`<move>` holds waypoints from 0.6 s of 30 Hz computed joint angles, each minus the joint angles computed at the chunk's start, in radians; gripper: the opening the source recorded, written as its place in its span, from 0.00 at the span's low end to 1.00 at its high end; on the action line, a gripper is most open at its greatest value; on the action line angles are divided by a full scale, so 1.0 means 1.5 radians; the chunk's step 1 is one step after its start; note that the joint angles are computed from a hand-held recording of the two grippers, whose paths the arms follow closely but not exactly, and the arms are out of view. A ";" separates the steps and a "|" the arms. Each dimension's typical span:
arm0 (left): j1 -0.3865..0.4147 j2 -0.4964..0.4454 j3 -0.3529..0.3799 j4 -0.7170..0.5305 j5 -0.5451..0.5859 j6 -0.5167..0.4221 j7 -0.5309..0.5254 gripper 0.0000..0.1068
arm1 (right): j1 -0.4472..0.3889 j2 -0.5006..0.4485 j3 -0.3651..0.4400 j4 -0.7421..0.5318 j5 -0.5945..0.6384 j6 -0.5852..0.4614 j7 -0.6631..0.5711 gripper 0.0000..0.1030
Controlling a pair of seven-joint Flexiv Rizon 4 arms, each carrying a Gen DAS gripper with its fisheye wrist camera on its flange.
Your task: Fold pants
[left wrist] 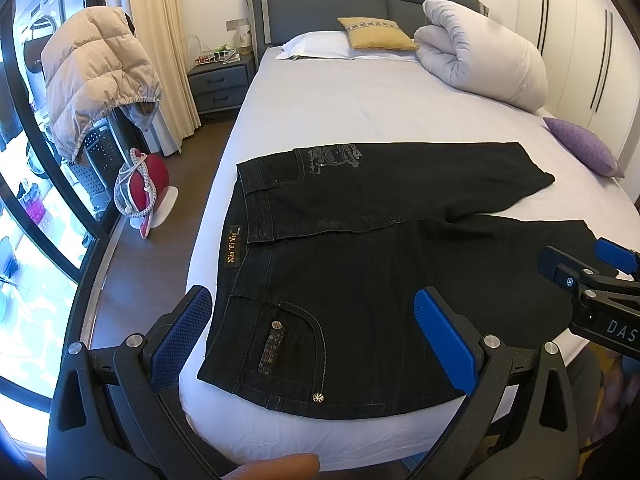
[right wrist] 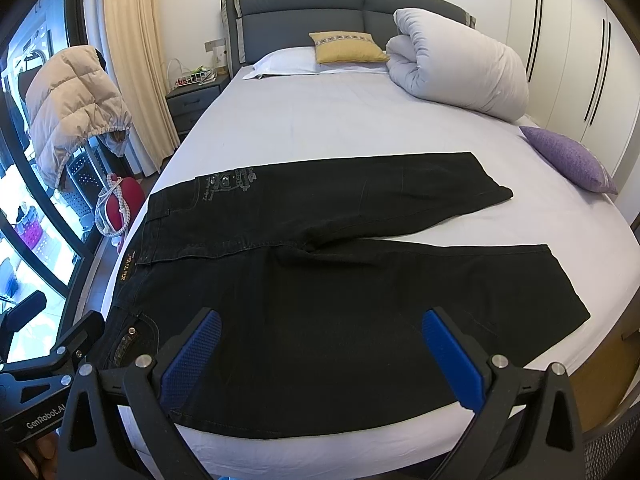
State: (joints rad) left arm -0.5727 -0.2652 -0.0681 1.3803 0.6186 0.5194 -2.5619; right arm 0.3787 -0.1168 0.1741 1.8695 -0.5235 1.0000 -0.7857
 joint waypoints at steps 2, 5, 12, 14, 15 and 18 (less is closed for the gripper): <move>0.000 -0.002 0.000 -0.002 0.000 -0.001 0.001 0.96 | 0.000 0.000 0.000 0.001 -0.002 0.000 0.002 1.00; 0.000 -0.001 0.000 -0.004 -0.001 -0.003 0.002 0.96 | 0.001 0.001 0.000 0.001 0.000 -0.001 0.001 1.00; 0.000 0.000 -0.001 -0.003 -0.002 -0.003 0.003 0.96 | 0.001 0.000 0.000 0.000 0.000 -0.001 0.001 1.00; 0.000 0.000 -0.001 -0.004 -0.002 -0.004 0.003 0.96 | 0.001 0.000 0.000 0.000 -0.001 -0.001 0.001 1.00; 0.000 0.000 -0.001 -0.004 -0.002 -0.004 0.003 0.96 | 0.001 0.000 0.000 0.000 0.000 -0.001 0.001 1.00; 0.000 -0.001 -0.001 -0.004 -0.001 -0.005 0.003 0.96 | 0.001 0.000 0.000 -0.001 0.001 -0.002 0.000 1.00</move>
State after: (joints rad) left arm -0.5730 -0.2660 -0.0691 1.3743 0.6165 0.5125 -2.5574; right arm 0.3801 -0.1174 0.1744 1.8686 -0.5225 0.9974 -0.7852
